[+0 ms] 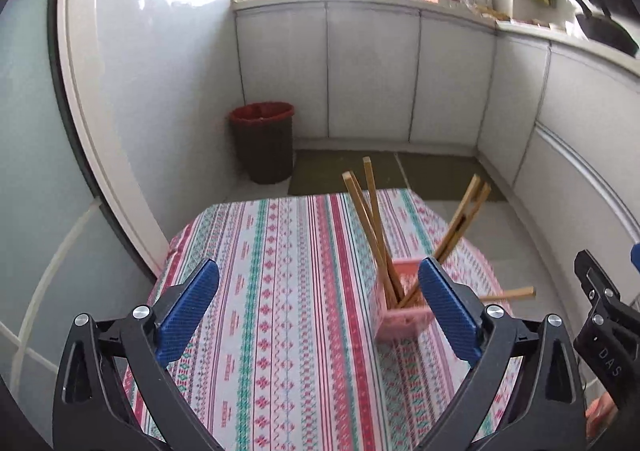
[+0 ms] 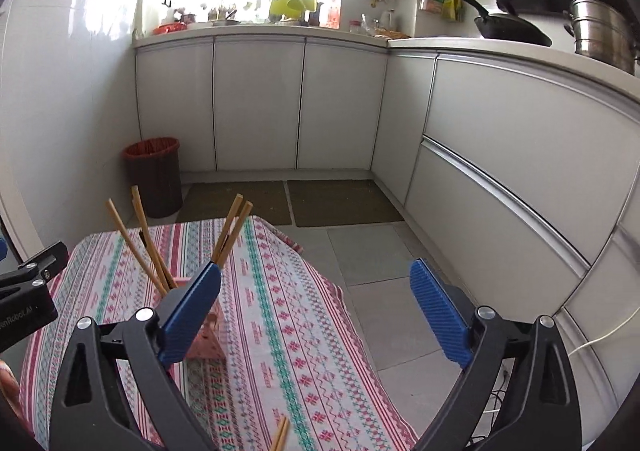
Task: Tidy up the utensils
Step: 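Move both grippers down to the last wooden chopsticks on the cloth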
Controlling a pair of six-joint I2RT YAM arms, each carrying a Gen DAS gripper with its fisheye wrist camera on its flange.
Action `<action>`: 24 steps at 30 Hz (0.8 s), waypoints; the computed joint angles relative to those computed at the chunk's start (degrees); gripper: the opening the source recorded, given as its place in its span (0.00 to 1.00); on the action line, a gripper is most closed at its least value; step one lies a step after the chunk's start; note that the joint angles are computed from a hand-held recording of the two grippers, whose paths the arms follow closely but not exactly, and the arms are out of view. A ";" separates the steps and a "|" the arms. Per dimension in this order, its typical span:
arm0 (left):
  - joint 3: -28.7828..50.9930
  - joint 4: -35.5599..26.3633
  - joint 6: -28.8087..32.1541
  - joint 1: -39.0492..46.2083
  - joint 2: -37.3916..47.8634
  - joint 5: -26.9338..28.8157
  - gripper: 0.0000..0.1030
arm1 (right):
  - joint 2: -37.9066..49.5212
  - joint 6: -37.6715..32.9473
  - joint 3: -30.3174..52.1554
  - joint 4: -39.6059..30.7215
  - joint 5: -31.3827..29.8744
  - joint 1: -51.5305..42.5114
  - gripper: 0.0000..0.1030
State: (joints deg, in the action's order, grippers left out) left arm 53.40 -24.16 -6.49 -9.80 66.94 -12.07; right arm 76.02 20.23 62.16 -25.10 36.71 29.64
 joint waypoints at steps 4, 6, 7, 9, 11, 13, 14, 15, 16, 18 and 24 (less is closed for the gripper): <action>-1.92 -1.80 1.04 -0.79 0.12 0.07 0.93 | -2.48 2.98 -2.47 -3.08 -0.92 0.07 0.90; -2.92 -2.62 1.25 -1.25 0.97 -0.04 0.93 | -4.18 5.37 -4.37 -5.34 -2.58 -1.00 0.90; -3.03 -3.84 1.23 -1.59 2.61 0.33 0.93 | -4.46 6.05 -4.70 -6.42 -3.53 -1.76 0.92; -3.07 -5.84 1.25 -2.21 6.59 2.46 0.93 | -5.52 8.41 -6.19 -9.34 -6.47 -4.11 0.93; -3.14 -6.94 1.81 -3.26 10.40 4.22 0.93 | -6.36 11.31 -7.70 -12.48 -10.42 -7.49 0.93; -2.81 -7.58 2.28 -5.24 15.37 5.91 0.93 | -6.65 14.02 -9.14 -14.98 -15.29 -11.60 0.93; -2.51 -7.58 2.16 -6.59 18.08 6.58 0.93 | -6.66 15.76 -10.48 -15.87 -19.69 -15.15 0.93; -2.29 -7.37 2.01 -7.60 19.83 6.82 0.93 | -6.49 16.89 -11.58 -16.14 -22.53 -17.37 0.93; -1.63 -6.99 1.71 -9.50 22.72 6.93 0.93 | -5.52 17.71 -12.37 -16.33 -26.12 -20.16 0.93; -0.81 -6.23 0.91 -11.91 25.87 6.92 0.93 | -3.46 18.29 -13.05 -16.25 -31.34 -23.87 0.93; 6.56 -7.10 -1.92 -15.68 36.68 10.07 0.82 | 0.67 19.80 -14.59 -15.13 -39.13 -29.44 0.93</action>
